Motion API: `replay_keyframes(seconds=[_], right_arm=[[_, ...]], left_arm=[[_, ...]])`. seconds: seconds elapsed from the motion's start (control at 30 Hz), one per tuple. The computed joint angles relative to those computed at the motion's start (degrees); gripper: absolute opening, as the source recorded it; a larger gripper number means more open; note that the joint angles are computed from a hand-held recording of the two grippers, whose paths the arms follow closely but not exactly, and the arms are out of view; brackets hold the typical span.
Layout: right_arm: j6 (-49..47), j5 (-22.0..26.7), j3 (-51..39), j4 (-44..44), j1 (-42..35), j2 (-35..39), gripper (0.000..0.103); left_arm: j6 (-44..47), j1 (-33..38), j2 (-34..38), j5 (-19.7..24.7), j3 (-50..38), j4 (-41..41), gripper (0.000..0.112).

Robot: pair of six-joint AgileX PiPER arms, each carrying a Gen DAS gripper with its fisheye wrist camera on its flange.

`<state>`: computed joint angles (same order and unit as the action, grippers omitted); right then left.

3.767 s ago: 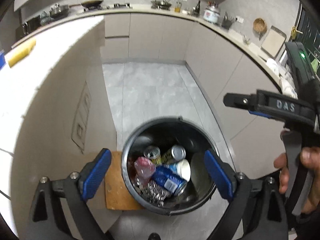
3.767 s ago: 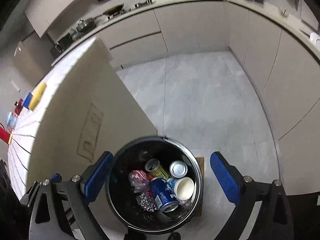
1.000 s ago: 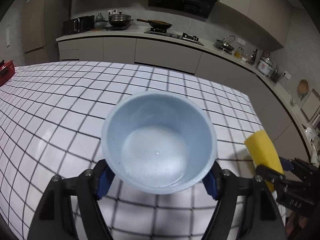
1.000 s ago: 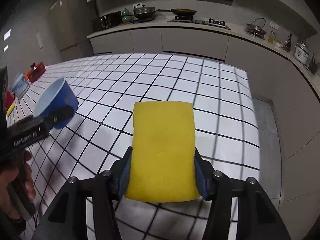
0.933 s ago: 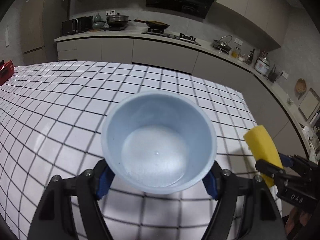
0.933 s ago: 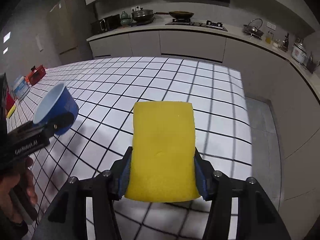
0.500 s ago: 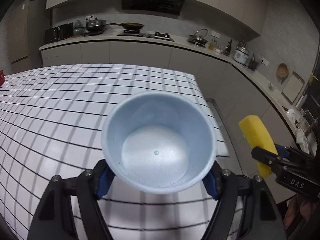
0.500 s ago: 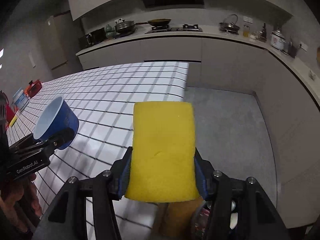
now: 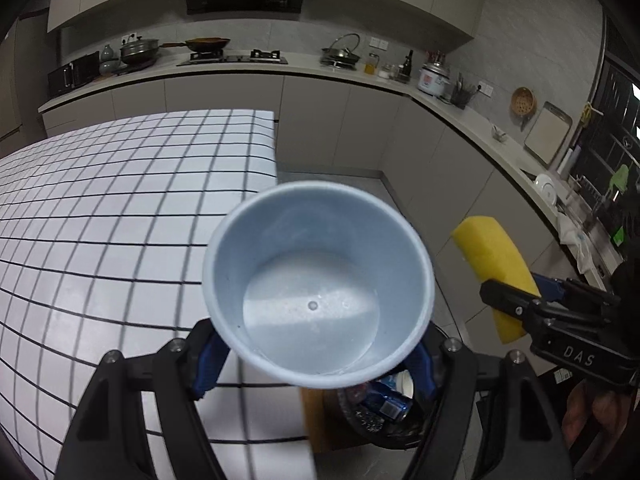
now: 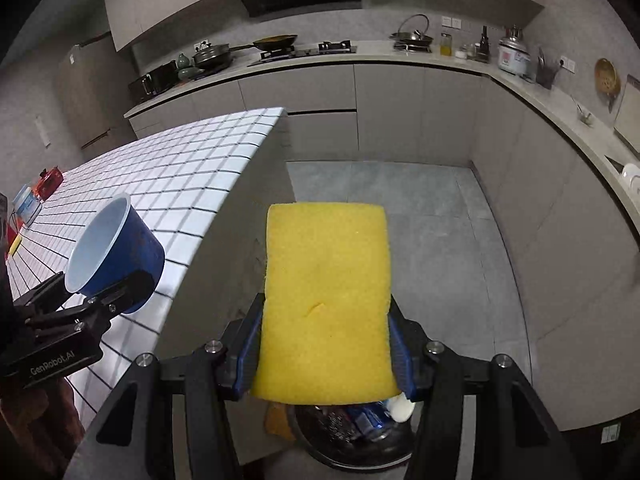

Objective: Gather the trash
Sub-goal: 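Carry the bowl and sponge over the bin and open both tools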

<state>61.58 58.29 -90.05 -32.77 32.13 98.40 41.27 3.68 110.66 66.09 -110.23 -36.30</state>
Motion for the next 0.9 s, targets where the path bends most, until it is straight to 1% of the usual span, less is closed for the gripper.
replay_keyframes(seconds=[0.2, 0.37, 0.63, 0.77, 0.9], right_arm=[[0.29, -3.69, 10.9, 1.01, -2.26, -5.77, 0.057], [-2.23, -7.88, 18.27, 3.57, -5.68, -7.53, 0.057], [-6.64, -14.84, 27.75, 7.41, -9.64, -7.6, 0.057], [-9.59, -18.29, 31.09, 9.41, -11.61, -6.45, 0.057], [-11.89, -21.32, 33.17, 10.64, -11.71, -4.29, 0.057]], left_arm=[[0.14, -3.84, -5.5, -4.46, 10.2, 1.19, 0.075], [-0.92, -7.47, -6.95, -7.26, 16.28, 3.12, 0.075], [-2.28, -12.33, -9.8, -11.83, 25.5, 4.74, 0.075], [-3.84, -14.11, -8.88, -13.25, 27.52, 6.09, 0.075], [-5.97, -15.85, -7.4, -14.89, 29.77, 7.33, 0.075]])
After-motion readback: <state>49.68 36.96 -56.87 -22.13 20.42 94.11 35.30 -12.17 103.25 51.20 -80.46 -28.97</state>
